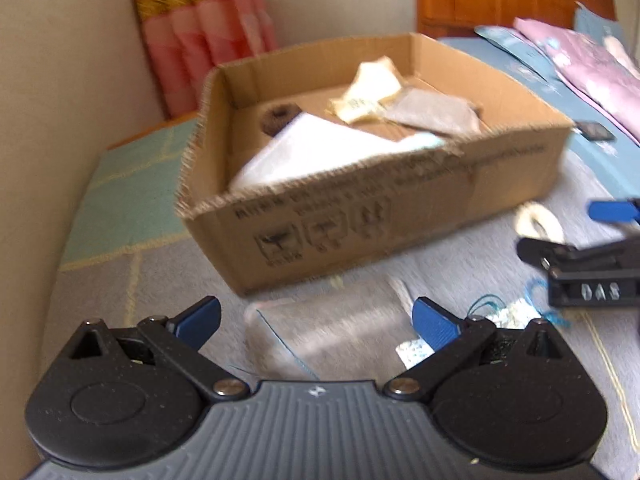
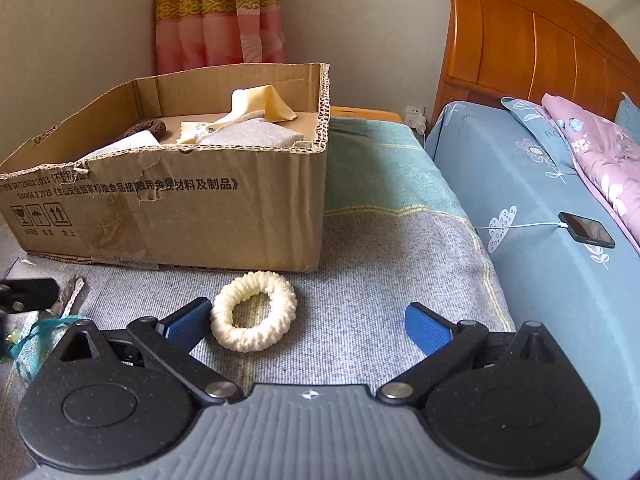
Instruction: Organize soft objects
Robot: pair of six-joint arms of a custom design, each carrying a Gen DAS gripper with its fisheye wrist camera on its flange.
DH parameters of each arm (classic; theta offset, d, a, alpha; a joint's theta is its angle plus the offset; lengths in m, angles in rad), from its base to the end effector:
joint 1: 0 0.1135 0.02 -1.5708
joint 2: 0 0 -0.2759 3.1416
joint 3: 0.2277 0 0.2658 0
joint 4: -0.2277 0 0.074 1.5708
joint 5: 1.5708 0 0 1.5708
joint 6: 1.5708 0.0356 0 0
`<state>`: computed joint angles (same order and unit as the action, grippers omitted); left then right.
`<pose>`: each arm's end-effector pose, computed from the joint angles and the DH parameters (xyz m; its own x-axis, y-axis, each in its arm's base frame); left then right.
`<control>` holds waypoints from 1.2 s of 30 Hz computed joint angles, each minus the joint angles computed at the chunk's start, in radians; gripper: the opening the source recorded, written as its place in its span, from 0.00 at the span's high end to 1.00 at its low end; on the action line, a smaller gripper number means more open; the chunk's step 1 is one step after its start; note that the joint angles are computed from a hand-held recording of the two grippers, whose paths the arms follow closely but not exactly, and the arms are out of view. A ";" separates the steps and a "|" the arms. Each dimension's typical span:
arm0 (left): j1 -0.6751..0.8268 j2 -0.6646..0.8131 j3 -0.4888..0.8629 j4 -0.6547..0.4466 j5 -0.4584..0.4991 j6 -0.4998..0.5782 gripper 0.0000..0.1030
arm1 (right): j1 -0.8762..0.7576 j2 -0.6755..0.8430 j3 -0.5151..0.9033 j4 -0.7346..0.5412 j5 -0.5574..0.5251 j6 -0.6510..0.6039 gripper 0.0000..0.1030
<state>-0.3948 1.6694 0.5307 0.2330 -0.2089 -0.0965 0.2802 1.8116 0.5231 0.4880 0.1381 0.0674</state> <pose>0.2588 -0.0998 0.0924 -0.7478 0.2095 -0.6300 0.1870 0.9770 0.1030 0.2816 0.0759 0.0710 -0.7004 -0.1321 -0.7014 -0.1349 0.9895 -0.0517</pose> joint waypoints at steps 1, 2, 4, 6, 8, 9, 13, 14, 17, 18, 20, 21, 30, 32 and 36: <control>-0.002 -0.015 -0.011 -0.010 0.015 0.006 0.01 | -0.004 -0.004 0.000 -0.007 -0.008 -0.006 0.00; -0.003 -0.034 -0.028 -0.016 0.033 0.016 0.01 | -0.008 -0.006 0.001 -0.012 -0.015 -0.012 0.00; -0.013 -0.071 -0.060 -0.042 0.068 0.036 0.01 | -0.012 -0.009 0.000 -0.015 -0.024 -0.020 0.00; -0.031 -0.110 -0.094 -0.064 0.077 0.060 0.01 | -0.013 -0.008 -0.001 -0.013 -0.026 -0.022 0.00; -0.050 -0.153 -0.126 -0.076 0.061 0.075 0.01 | -0.015 -0.008 -0.003 -0.010 -0.029 -0.024 0.00; -0.052 -0.178 -0.142 -0.078 0.062 0.079 0.01 | -0.016 -0.008 -0.004 -0.007 -0.032 -0.028 0.00; -0.023 -0.314 -0.201 -0.097 0.105 0.107 0.01 | -0.025 -0.010 -0.008 -0.005 -0.046 -0.042 0.00; -0.010 -0.344 -0.211 -0.102 0.132 0.120 0.01 | -0.026 -0.011 -0.010 -0.004 -0.049 -0.044 0.00; 0.022 -0.381 -0.217 -0.122 0.245 0.169 0.01 | -0.030 -0.011 -0.014 0.003 -0.056 -0.052 0.00; 0.020 -0.385 -0.216 -0.130 0.271 0.188 0.01 | -0.030 -0.012 -0.015 0.001 -0.057 -0.053 0.00; -0.002 -0.390 -0.216 -0.148 0.306 0.220 0.01 | -0.031 -0.018 -0.018 -0.004 -0.059 -0.055 0.00; -0.017 -0.388 -0.217 -0.150 0.319 0.239 0.01 | -0.032 -0.022 -0.020 -0.010 -0.062 -0.058 0.00; -0.092 -0.194 -0.190 -0.040 0.276 0.288 0.01 | -0.043 -0.042 -0.036 -0.017 -0.083 -0.077 0.00; -0.085 -0.172 -0.178 -0.030 0.283 0.282 0.01 | -0.044 -0.045 -0.037 -0.021 -0.086 -0.079 0.00; -0.095 -0.159 -0.177 -0.001 0.277 0.268 0.06 | -0.051 -0.047 -0.043 -0.017 -0.094 -0.086 0.00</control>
<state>-0.4900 1.5102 0.3534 0.2318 0.0683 0.1719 0.2297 1.7647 0.4802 0.4714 0.0437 -0.0185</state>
